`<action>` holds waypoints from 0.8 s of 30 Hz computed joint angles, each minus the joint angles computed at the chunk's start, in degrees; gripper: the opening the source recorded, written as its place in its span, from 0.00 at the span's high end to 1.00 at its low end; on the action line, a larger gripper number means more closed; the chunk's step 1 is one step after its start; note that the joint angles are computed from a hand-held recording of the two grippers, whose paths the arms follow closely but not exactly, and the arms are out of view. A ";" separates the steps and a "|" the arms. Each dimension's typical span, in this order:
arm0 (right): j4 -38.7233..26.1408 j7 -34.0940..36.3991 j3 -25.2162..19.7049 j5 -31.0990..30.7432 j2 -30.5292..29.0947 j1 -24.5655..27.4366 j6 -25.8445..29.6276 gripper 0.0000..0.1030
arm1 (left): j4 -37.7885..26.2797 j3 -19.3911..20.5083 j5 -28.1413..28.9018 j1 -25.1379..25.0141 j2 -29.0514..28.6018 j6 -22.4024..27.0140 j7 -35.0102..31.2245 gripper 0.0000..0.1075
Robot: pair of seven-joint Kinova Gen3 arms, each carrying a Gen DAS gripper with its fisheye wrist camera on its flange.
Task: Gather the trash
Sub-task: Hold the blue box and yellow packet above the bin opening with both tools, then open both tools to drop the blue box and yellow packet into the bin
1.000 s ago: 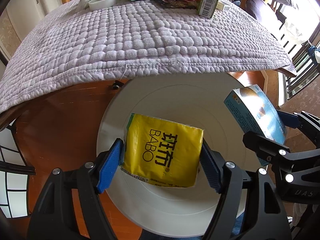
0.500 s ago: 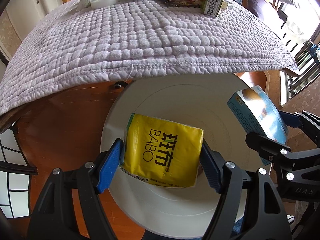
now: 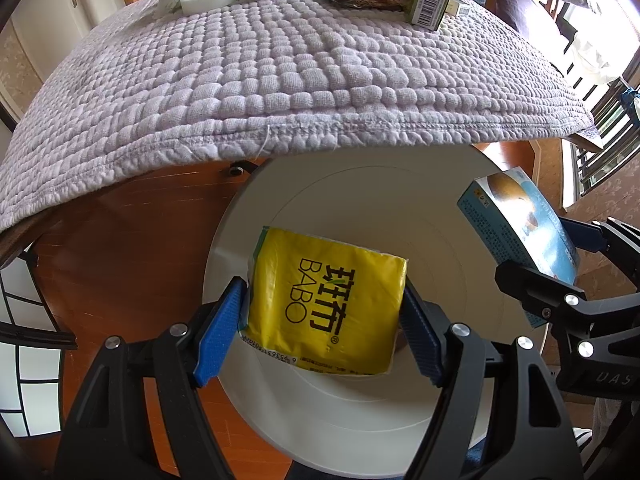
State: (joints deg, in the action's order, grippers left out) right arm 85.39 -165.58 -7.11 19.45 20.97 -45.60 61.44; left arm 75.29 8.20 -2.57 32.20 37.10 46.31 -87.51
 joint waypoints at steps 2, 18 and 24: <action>0.09 0.09 -0.01 -0.10 -0.07 0.15 -0.10 0.24 | 0.01 0.11 0.15 0.00 -0.04 0.01 -0.02 0.30; 2.67 -3.30 -0.39 5.18 -3.23 0.16 -2.50 0.08 | 1.10 2.12 5.27 -4.71 -0.79 -3.47 -5.33 0.14; 0.21 -4.67 -0.55 8.11 -3.38 -2.36 1.30 0.08 | 0.24 2.12 5.95 -4.98 -2.04 -1.74 -5.68 0.14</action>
